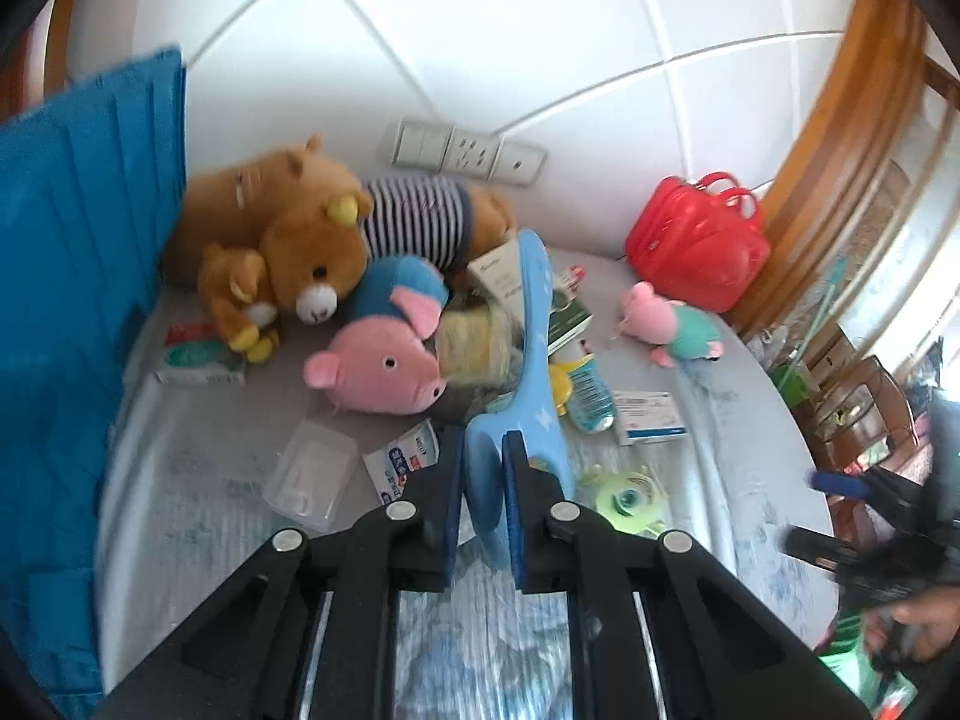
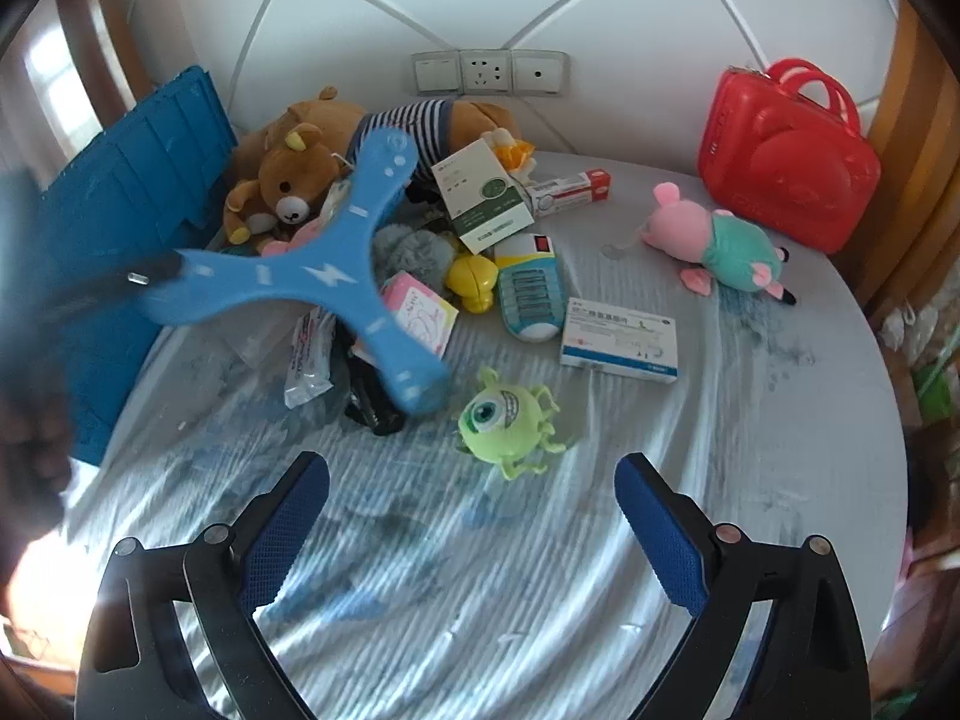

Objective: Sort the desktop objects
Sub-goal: 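Grasp the blue lightning-bolt toy with the left tool while the right tool grasps the green one-eyed plush, then carry the blue toy and green plush into the blue crate and open both tools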

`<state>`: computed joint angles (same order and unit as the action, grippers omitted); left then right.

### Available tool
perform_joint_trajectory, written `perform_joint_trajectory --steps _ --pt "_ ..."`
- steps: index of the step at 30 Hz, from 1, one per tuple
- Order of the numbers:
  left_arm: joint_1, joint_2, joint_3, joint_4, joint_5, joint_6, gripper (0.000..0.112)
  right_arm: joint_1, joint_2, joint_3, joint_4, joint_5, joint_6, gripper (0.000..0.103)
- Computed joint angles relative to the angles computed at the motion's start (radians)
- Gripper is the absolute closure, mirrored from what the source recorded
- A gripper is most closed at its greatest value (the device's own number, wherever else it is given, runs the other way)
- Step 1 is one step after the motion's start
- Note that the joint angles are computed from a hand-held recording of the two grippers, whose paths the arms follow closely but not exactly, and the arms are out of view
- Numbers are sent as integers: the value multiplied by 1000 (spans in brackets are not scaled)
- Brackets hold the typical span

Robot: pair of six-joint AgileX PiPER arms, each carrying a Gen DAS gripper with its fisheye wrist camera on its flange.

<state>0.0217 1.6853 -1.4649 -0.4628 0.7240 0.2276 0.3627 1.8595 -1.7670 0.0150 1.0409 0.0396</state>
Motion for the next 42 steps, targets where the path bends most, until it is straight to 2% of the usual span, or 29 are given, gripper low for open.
perform_joint_trajectory --steps 4,9,13,17,19,20,21,24,33,42 --pt "16 -95 59 -13 23 11 102 19 80 -9 -49 -32 4 6" --pt "53 -191 134 -16 47 2 105 2 258 -100 -69 -41 9 6" --pt "83 -244 158 -15 85 0 105 -5 409 -240 -84 -5 10 6" --pt "88 -284 179 7 100 -25 105 7 539 -390 -127 71 17 6" --pt "90 -297 184 9 105 -32 105 9 571 -429 -136 95 16 20" --pt "90 -300 183 11 108 -34 105 6 577 -440 -127 106 10 32" --pt "91 -303 183 12 110 -35 105 5 578 -443 -123 112 6 38" --pt "86 -309 176 23 115 -46 105 5 547 -407 -121 102 0 43" --pt "57 -345 146 71 139 -95 105 -4 359 -222 -109 27 -10 44" --pt "36 -439 58 138 204 -167 105 30 135 -148 -81 26 -21 44"
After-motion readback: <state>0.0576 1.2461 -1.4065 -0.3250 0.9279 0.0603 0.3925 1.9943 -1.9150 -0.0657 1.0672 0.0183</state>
